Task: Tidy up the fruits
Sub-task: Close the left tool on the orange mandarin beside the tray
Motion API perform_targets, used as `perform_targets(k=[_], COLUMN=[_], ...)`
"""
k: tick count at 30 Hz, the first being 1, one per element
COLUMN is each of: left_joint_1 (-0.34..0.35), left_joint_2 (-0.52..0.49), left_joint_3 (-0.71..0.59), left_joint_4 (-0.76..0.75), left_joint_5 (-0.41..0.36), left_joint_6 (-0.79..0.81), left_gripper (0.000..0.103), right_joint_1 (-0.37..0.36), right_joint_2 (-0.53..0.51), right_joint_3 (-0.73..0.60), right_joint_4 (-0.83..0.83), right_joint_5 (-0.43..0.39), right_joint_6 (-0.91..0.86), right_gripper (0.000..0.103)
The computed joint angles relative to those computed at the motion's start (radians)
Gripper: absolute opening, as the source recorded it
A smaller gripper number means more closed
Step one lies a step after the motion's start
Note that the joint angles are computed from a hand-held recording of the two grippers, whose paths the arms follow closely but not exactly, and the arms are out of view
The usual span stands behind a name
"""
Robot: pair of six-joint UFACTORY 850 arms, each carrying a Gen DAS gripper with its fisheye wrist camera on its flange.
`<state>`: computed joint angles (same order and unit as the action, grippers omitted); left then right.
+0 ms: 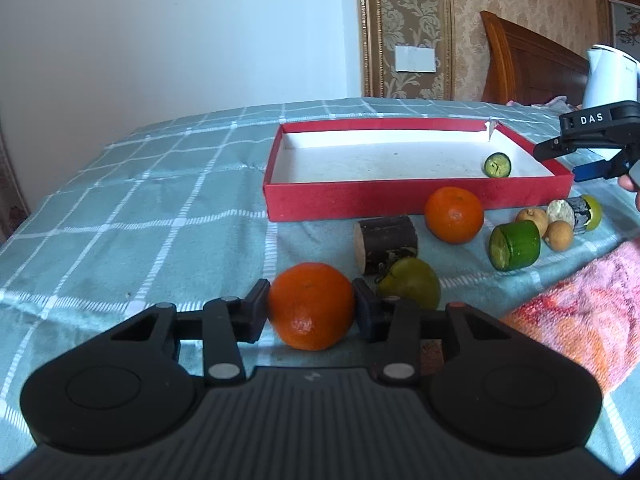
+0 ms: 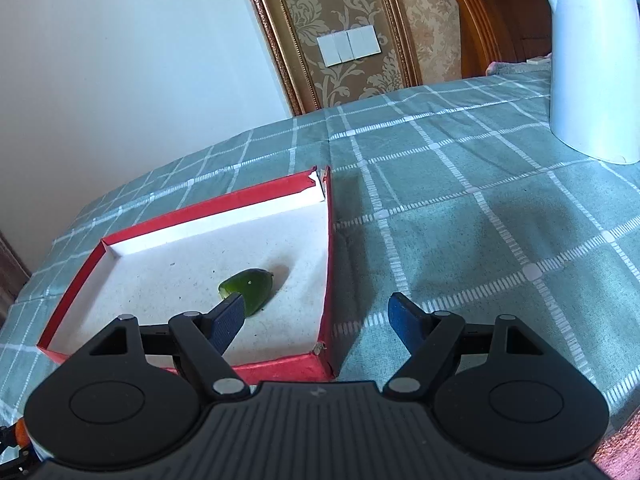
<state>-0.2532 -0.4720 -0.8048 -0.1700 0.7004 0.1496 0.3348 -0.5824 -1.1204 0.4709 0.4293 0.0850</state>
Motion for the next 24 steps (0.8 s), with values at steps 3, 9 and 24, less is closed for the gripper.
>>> perform_targets(k=[3, 9, 24], left_joint_1=[0.001, 0.015, -0.012], left_joint_2=[0.009, 0.026, -0.055], left_joint_3=[0.010, 0.008, -0.228], left_joint_4=[-0.011, 0.007, 0.001], left_joint_5=[0.003, -0.023, -0.118], left_joint_6=[-0.019, -0.070, -0.023], left_gripper=[0.040, 0.040, 0.040], right_joint_1=[0.002, 0.036, 0.048], right_joint_2=[0.003, -0.004, -0.023], right_joint_3=[0.004, -0.008, -0.033], right_joint_4=[-0.015, 0.220, 0.309], right_joint_5=[0.003, 0.033, 0.007], right_joint_6=[0.008, -0.262, -0.380], right_gripper=[0.079, 0.079, 0.079])
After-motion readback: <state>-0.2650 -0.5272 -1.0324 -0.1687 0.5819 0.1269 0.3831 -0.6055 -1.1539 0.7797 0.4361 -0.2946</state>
